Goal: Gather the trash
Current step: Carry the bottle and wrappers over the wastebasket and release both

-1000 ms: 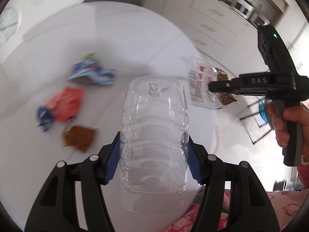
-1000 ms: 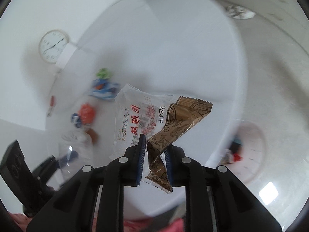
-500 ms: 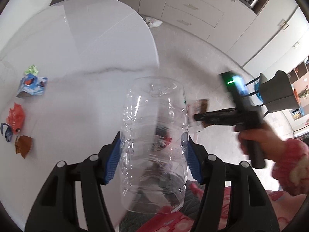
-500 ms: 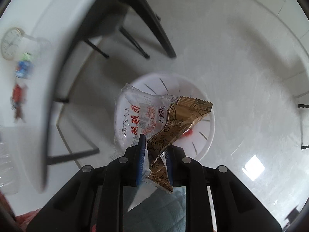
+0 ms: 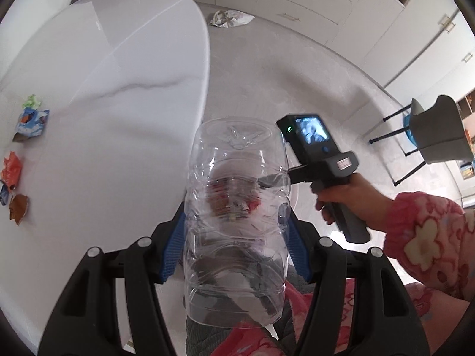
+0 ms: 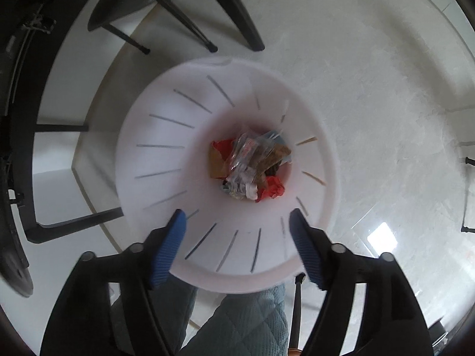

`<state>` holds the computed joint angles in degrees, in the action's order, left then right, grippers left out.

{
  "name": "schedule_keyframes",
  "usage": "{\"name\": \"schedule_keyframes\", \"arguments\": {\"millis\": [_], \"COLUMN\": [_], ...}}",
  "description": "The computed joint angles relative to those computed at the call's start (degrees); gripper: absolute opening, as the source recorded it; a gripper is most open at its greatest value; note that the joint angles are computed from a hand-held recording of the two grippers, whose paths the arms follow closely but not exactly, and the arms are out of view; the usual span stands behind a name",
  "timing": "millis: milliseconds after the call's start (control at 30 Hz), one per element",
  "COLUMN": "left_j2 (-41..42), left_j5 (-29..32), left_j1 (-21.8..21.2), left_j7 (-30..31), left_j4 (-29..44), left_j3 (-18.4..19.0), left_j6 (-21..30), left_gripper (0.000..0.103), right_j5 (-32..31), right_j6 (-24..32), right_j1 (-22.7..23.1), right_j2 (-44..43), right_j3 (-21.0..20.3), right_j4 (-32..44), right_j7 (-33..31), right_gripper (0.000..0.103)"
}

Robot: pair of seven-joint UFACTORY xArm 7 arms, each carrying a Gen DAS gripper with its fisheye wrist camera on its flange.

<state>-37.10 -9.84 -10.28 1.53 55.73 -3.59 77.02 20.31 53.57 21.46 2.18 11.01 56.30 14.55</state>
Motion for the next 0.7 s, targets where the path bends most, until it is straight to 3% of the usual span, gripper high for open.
{"name": "schedule_keyframes", "arguments": {"millis": [133, 333, 700], "left_j2": [1.44, 8.79, 26.69], "left_j5": [-0.6, -1.81, 2.16], "left_j1": [-1.33, -3.56, -4.4], "left_j7": [0.74, 1.61, -0.3], "left_j4": [-0.87, -2.54, -6.16], "left_j3": [-1.02, -2.75, -4.03], "left_j6": [-1.41, -5.69, -14.5], "left_gripper": [0.059, 0.059, 0.06], "right_j5": [-0.71, -2.66, -2.22], "right_j6": [2.37, 5.63, 7.41], "right_j1": [-1.94, -4.32, -6.29], "right_j2": [-9.05, -20.4, -25.25], "right_j3": [-2.01, -4.33, -5.99], "right_j4": [-3.05, -5.37, -8.04], "right_j7": [0.38, 0.95, 0.66], "right_gripper": [0.087, 0.095, 0.096]}}
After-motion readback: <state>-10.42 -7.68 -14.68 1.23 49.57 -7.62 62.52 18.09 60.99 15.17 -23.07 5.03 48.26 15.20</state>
